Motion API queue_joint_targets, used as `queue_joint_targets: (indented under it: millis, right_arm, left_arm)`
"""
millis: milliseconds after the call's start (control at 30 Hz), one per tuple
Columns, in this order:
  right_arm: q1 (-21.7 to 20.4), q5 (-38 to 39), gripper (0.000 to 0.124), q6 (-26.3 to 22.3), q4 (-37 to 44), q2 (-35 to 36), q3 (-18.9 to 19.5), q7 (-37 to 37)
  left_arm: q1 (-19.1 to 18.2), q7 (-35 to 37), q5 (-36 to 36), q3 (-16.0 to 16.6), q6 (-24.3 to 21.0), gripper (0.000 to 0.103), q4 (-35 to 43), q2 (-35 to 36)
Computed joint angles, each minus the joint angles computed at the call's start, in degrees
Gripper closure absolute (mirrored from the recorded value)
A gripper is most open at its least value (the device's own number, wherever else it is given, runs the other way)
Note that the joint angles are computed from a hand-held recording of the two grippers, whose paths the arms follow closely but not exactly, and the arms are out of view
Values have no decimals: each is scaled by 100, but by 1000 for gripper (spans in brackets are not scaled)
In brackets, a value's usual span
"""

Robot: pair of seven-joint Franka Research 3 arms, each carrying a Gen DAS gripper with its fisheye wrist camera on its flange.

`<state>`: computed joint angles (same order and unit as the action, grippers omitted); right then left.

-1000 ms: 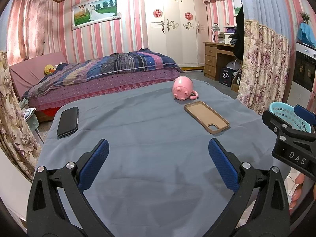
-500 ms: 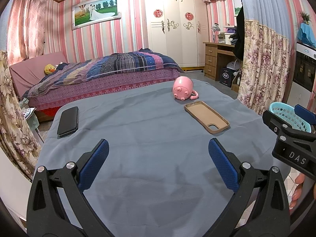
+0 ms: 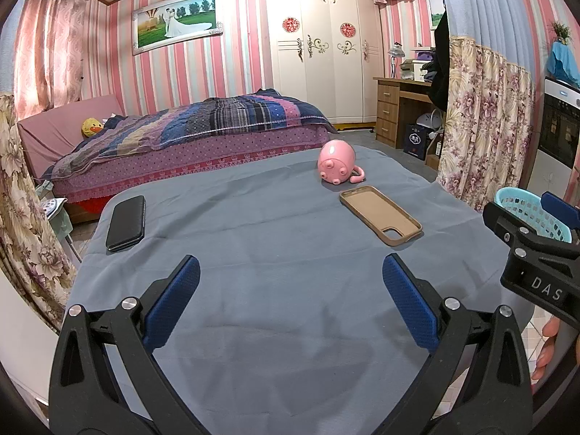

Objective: Collect trash

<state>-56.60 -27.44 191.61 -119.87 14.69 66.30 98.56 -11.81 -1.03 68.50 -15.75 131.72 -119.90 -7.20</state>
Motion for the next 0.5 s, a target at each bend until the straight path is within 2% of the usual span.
queue_joint_targets:
  millis: [500]
  right_arm:
    - [-39,-102,25,1,2,12,24,83]
  left_arm:
    - [-10,-39,14,6,-27,6,6,22]
